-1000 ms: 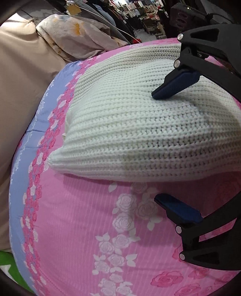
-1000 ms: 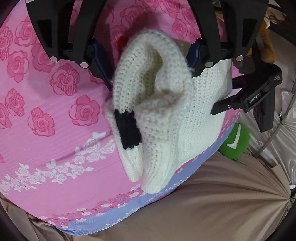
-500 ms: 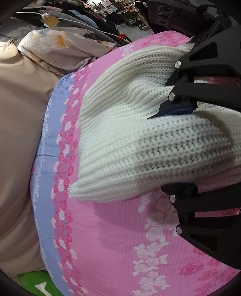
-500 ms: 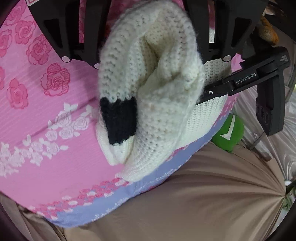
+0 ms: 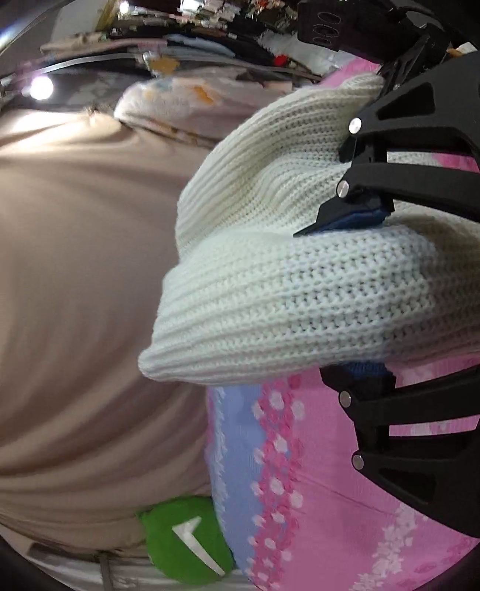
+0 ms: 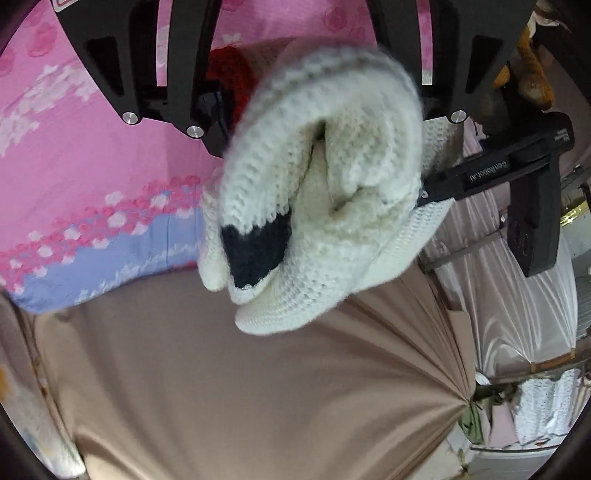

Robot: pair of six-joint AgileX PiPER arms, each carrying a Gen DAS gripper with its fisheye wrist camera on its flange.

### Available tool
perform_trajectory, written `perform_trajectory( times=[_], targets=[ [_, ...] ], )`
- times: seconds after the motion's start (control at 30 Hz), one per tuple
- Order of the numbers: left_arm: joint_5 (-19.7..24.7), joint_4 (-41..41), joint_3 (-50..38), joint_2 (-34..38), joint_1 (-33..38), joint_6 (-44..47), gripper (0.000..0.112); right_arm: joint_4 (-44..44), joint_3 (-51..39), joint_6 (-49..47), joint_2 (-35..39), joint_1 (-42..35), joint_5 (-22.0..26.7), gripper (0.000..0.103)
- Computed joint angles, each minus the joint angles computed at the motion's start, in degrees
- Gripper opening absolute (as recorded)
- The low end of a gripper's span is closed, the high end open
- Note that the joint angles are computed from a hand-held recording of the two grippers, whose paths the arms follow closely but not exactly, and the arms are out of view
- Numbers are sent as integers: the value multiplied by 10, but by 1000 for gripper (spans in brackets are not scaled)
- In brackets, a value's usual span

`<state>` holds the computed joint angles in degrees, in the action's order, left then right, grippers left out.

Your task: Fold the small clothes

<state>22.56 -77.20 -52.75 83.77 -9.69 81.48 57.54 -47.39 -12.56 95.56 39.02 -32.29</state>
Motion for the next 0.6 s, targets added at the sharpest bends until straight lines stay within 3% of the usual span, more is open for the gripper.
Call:
perform_trajectory(
  times=[0.03, 0.07, 0.13, 0.27, 0.3, 0.37, 0.43, 0.53, 0.6],
  targets=[
    [-19, 57, -28, 57, 7, -46, 60, 20, -21, -9, 38, -10, 23, 49],
    [-34, 115, -54, 109, 13, -96, 58, 62, -39, -34, 79, -8, 26, 40],
    [-74, 160, -61, 184, 33, -138, 38, 150, -48, -84, 99, 21, 15, 35],
    [23, 53, -24, 150, 122, -33, 41, 254, -54, -205, 67, 73, -58, 35],
    [45, 38, -19, 143, 135, -24, 45, 263, -62, -228, 60, 68, -57, 39],
    [80, 9, -6, 132, 146, -7, 60, 255, -87, -264, 59, 37, -29, 62],
    [83, -27, 6, 136, 142, 18, 77, 261, -118, -310, 78, 1, 10, 72],
    [74, -22, -26, 193, 132, 2, 84, 348, -192, -423, 145, -71, 116, 74],
    [105, 28, -87, 256, 140, -71, 85, 398, -227, -468, 188, -109, 185, 74]
  ],
)
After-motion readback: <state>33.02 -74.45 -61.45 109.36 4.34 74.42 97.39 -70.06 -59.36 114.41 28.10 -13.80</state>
